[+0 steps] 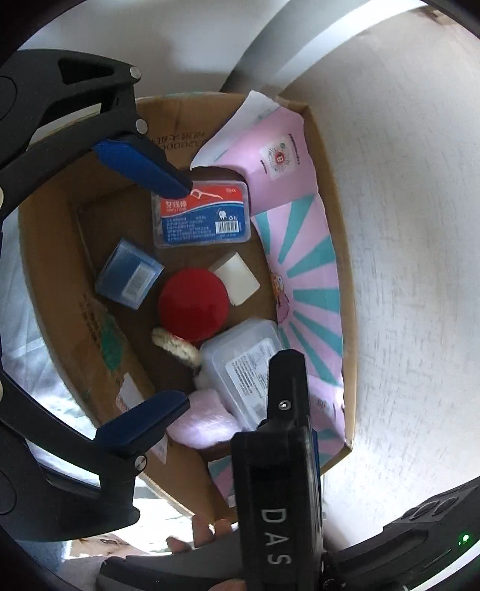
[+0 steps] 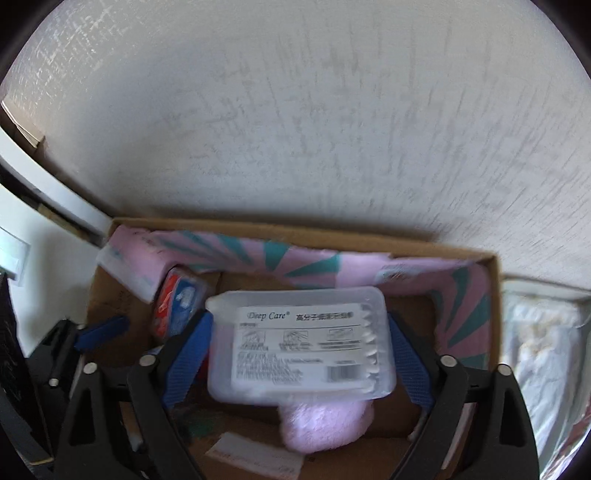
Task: Organize objects
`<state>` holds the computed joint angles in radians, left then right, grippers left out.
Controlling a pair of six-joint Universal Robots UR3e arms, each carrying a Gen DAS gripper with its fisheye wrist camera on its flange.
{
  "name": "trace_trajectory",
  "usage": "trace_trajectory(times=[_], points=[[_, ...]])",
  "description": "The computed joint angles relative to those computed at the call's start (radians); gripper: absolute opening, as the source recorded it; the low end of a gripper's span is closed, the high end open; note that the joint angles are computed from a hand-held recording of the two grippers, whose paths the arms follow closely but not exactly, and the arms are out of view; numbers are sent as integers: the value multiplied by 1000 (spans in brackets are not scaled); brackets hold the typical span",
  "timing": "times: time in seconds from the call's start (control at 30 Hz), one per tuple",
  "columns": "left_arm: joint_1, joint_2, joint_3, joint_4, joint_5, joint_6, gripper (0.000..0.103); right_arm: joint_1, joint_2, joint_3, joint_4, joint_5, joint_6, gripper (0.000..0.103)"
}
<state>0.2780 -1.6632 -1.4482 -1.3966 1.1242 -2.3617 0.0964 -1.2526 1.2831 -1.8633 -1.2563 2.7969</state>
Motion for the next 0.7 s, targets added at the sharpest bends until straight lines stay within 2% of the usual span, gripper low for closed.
trace_trajectory(times=[0.1, 0.47, 0.6, 0.67, 0.7], points=[[-12, 6, -4, 6, 5, -11, 103, -17, -51, 66, -58, -21, 10, 101], [-18, 73, -30, 16, 16, -96, 103, 5, -49, 43, -69, 1, 24, 101], [-92, 98, 16, 3, 75, -205, 103, -29, -94, 29, -15, 15, -15, 101], [-63, 117, 43, -18, 46, -202, 103, -49, -141, 45, -3, 16, -34, 101], [-2, 163, 57, -86, 40, -156, 103, -53, -165, 73, -20, 12, -32, 101]])
